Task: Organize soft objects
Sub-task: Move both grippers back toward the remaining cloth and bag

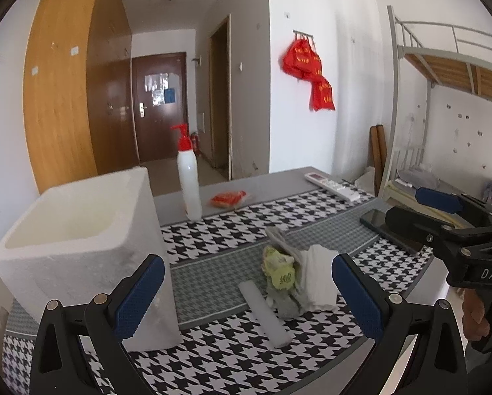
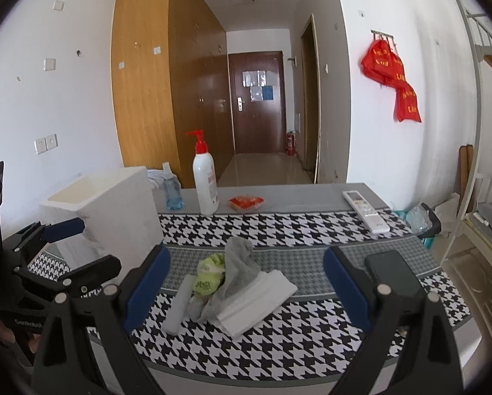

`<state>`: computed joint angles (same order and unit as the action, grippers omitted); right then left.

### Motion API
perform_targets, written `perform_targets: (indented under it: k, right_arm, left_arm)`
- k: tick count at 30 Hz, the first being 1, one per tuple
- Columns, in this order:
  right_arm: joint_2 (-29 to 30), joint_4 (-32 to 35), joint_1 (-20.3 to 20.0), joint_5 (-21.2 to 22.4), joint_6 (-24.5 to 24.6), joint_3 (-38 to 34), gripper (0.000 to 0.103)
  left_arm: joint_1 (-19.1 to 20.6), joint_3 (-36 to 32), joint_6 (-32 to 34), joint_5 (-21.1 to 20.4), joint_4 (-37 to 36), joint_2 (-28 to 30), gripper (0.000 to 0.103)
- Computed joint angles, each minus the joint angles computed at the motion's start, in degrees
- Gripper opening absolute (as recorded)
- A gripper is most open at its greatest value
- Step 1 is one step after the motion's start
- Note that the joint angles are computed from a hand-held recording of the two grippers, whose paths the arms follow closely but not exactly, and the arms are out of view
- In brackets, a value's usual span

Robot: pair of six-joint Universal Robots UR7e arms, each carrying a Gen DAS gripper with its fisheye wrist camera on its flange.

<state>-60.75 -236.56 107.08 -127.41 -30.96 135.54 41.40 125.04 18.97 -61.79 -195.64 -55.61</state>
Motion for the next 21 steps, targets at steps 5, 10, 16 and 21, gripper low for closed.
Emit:
perform_targets:
  k: [5,10,16,21]
  right_arm:
    - [-0.3,1.0,-1.5,0.5,1.2,0.6,0.096]
    - [-0.5,2.1,-2.5,1.4,1.9,1.1,0.096]
    - [-0.9,3.7,-3.6,2.2,2.5,1.0,0.096]
    - [-1.1,4.8,-4.8,2.8,3.1,1.2,0.096]
  left_arm:
    - [0.2,-0.5,-1.1,0.7,1.3,1.2,0.102]
    - [0.1,-0.7,-2.2,2.4,2.5,2.6,0.102]
    - [0.5,-1.0,-3.6,3.6,4.1,3.5,0.102]
    - [0.9,-1.6,-4.8,4.2,6.2,4.3,0.101]
